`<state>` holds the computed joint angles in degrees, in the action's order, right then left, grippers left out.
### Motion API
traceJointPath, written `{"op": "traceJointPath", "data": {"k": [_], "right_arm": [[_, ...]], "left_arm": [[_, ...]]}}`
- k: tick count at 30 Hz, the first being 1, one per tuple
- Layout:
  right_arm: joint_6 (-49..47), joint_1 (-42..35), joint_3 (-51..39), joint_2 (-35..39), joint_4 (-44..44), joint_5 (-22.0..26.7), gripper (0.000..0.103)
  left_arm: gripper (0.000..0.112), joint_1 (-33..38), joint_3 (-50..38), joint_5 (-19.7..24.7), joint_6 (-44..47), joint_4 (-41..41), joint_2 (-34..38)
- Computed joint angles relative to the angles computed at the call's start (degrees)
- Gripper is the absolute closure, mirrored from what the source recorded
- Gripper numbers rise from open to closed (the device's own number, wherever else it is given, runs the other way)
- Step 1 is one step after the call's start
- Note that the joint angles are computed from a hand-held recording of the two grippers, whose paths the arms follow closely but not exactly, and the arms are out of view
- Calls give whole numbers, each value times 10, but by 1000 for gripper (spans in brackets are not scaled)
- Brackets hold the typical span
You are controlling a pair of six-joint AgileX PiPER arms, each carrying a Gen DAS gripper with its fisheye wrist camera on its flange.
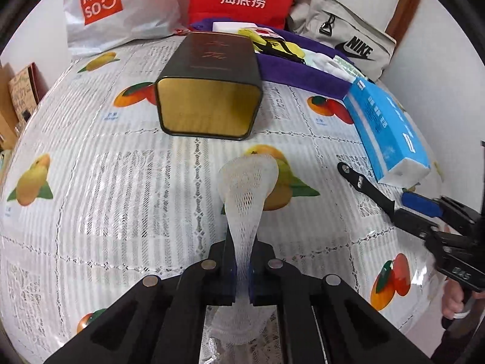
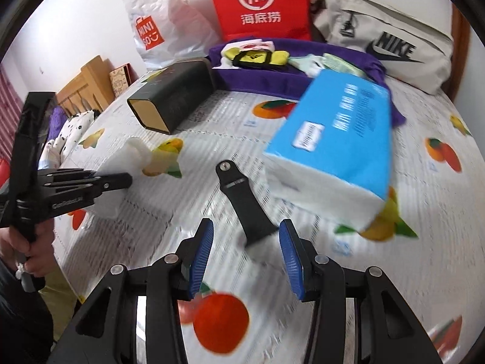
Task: Organize soft objects
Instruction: 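Lift the mesh bag with the left tool while the right tool grasps the black strap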
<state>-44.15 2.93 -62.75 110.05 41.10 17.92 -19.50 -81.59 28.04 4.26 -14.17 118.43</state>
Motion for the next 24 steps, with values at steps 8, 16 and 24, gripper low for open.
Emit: {"op": "traceJointPath", "data": {"k": [8, 16, 24], "right_arm": [[109, 43, -49, 56, -141, -42, 58], [146, 28, -71, 52, -157, 25, 82], [159, 48, -60, 55, -179, -11, 82]], "left_arm": [[106, -4, 13, -12, -6, 15, -7], [106, 3, 13, -8, 17, -15, -7], [106, 1, 12, -8, -1, -3, -8]]}}
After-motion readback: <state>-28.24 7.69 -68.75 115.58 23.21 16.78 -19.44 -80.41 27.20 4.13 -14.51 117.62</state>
